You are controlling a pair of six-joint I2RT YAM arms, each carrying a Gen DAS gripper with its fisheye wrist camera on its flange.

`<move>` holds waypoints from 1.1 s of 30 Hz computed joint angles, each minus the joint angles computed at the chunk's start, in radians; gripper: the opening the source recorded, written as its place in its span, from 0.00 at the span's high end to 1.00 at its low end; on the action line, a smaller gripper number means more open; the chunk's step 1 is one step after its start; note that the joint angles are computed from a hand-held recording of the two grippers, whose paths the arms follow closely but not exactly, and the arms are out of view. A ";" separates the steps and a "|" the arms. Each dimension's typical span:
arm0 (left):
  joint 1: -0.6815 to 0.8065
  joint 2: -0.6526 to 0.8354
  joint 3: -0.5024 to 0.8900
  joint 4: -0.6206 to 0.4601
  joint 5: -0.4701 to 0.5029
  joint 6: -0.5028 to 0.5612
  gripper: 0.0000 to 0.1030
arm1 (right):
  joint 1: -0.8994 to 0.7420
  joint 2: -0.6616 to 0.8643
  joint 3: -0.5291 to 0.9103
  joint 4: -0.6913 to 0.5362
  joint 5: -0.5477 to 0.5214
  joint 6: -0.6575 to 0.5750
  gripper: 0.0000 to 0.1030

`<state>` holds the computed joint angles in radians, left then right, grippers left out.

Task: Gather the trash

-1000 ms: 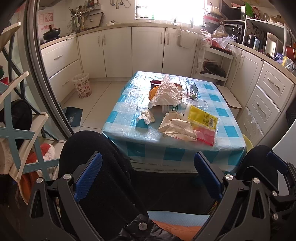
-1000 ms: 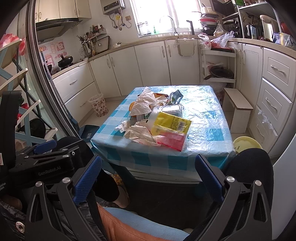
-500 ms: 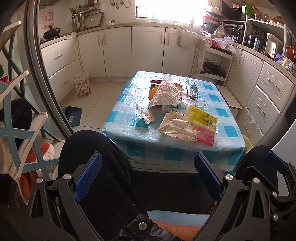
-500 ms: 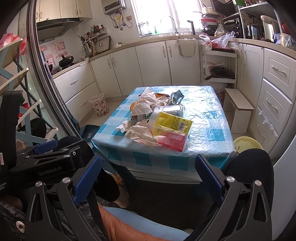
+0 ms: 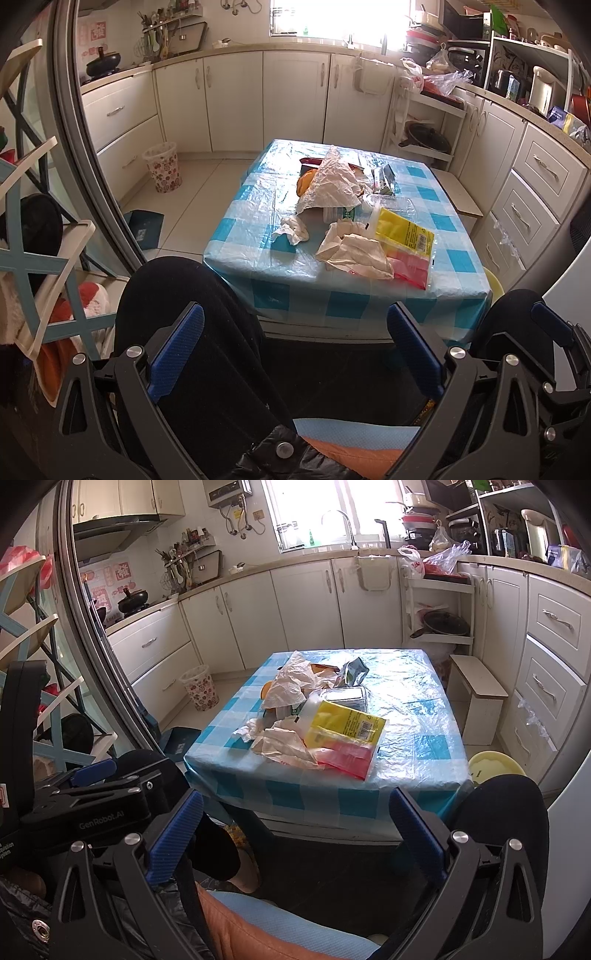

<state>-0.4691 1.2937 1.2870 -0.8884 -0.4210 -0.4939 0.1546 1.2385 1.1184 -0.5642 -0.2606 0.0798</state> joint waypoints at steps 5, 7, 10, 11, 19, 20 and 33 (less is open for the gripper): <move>-0.003 -0.005 -0.009 0.000 0.000 -0.003 0.07 | 0.010 -0.008 -0.008 0.001 0.006 0.003 0.06; -0.005 -0.006 -0.010 -0.001 -0.001 -0.005 0.07 | 0.018 -0.013 -0.017 0.004 0.012 0.005 0.06; -0.004 -0.008 -0.014 0.001 -0.001 -0.005 0.07 | 0.026 -0.018 -0.022 0.003 0.017 0.009 0.06; -0.004 -0.008 -0.013 0.000 -0.001 -0.004 0.07 | 0.026 -0.013 -0.021 0.006 0.017 0.007 0.06; 0.007 -0.024 -0.036 0.020 -0.002 0.004 0.07 | 0.013 0.000 -0.017 0.012 0.005 -0.008 0.06; 0.016 -0.027 -0.043 0.034 -0.002 0.009 0.07 | 0.007 0.004 -0.016 0.014 0.002 -0.011 0.06; 0.194 0.267 0.138 0.183 0.165 0.152 0.07 | -0.216 0.454 0.313 0.059 -0.256 0.010 0.06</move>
